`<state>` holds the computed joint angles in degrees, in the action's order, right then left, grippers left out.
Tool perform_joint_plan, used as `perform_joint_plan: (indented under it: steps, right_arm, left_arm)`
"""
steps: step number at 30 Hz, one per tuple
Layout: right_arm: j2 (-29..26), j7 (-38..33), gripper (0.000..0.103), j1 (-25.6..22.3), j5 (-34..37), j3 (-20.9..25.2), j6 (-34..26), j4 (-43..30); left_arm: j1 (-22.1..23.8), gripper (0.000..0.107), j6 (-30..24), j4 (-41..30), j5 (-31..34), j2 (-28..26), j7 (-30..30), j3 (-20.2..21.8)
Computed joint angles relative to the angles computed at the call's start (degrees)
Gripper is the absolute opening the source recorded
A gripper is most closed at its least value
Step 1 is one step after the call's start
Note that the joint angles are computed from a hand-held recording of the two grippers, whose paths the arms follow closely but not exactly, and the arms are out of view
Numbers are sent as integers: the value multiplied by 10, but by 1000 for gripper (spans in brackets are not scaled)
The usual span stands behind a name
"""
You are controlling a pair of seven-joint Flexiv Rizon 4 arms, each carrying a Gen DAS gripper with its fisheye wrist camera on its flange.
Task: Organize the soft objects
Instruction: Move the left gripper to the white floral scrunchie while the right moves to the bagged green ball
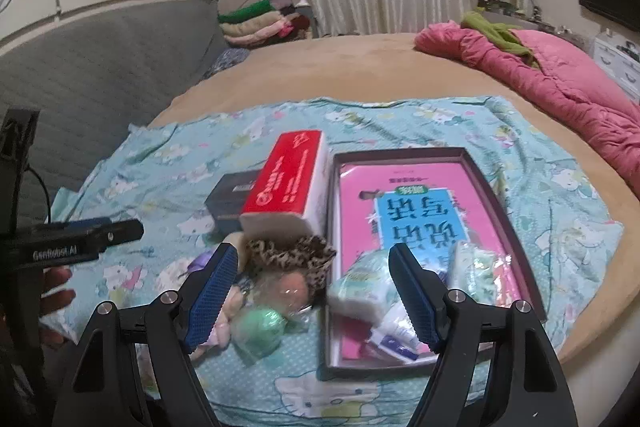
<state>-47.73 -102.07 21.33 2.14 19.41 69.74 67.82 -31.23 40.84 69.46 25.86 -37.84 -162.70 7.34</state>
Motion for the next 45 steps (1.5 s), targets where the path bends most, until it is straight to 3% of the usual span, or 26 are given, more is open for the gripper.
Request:
perform_joint_plan:
  steps: [19, 27, 37, 43, 45]
  right_arm:
    - [-1, -40, 79, 26, -16, -8, -50, 37]
    - [-17, 9, 79, 54, -51, -46, -66, 33]
    - [-48, 60, 79, 58, -38, -38, -116, -17]
    - [-65, 82, 61, 68, -36, -43, -136, -42]
    - [-74, 84, 50, 68, -34, -41, -149, -54]
  left_arm:
    - [37, 72, 73, 97, -52, 2, -7, -14]
    - [32, 72, 83, 85, -74, -24, 22, -9]
    - [32, 72, 95, 81, -90, -41, 43, -3]
    - [43, 72, 124, 94, -108, -47, 63, -9]
    - [44, 72, 131, 97, -115, -50, 68, -9]
